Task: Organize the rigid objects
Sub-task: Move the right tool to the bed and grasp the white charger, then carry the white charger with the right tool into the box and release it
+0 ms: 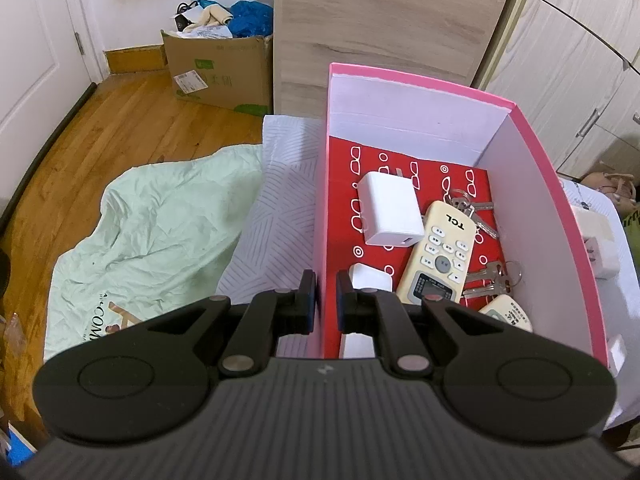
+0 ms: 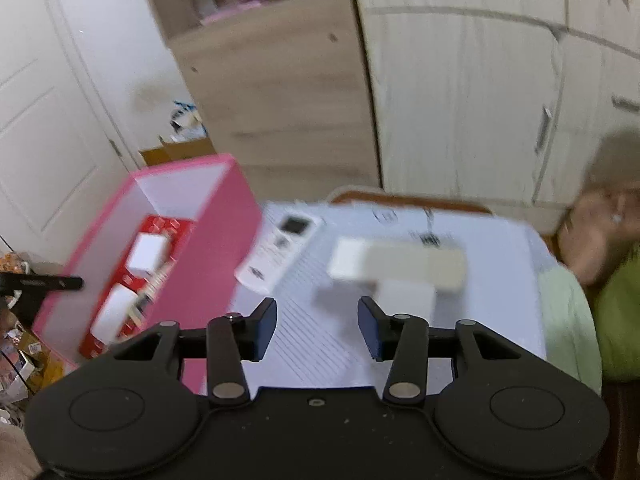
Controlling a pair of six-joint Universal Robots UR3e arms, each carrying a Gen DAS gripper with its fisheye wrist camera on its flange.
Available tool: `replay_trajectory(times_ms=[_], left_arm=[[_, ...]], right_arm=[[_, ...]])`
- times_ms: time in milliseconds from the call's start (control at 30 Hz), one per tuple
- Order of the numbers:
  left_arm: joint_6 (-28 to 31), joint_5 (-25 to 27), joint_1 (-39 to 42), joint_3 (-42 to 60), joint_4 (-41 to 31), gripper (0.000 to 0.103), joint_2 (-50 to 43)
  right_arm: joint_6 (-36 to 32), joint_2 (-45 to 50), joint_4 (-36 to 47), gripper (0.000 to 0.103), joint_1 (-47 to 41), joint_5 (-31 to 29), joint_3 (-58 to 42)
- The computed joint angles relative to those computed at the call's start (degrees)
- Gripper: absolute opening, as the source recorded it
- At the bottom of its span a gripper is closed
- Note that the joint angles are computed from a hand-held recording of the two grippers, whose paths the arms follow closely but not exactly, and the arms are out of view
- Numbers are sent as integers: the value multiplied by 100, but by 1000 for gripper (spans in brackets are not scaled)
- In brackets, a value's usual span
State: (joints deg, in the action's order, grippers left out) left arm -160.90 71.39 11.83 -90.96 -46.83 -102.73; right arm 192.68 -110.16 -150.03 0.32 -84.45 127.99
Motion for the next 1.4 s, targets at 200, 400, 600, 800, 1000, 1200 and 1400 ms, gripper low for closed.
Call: replay_trajectory(times_ms=[200,400,600,800,1000,1200,1400], left_arm=[[12,110,-35,-32,98,9,-11],[-68,175,-96,-23,104,9,-24],[-40,49,-41,110,-106,9,-55],[60,-66,28,120,-154,9,-62],[96,-87,36,116,-151,9,-64],[86,-82,25,121,-148,9,-69],[136,6,-53,32,29,9,-64]], right_arm=[[-342,650,-788,58,-314,-108,448],[-342,1674,-1789,65,-416,-316,388],[-203,2376,-1540,65,-210,-688,-165],[6,2925,-1418,73,-18,-951,-543],[4,3060,-1527,68,157,-1221,-606],[177,2881,-1391,68,43,-1092,-519],[379,2668,-1308,68,37,-930,-426]])
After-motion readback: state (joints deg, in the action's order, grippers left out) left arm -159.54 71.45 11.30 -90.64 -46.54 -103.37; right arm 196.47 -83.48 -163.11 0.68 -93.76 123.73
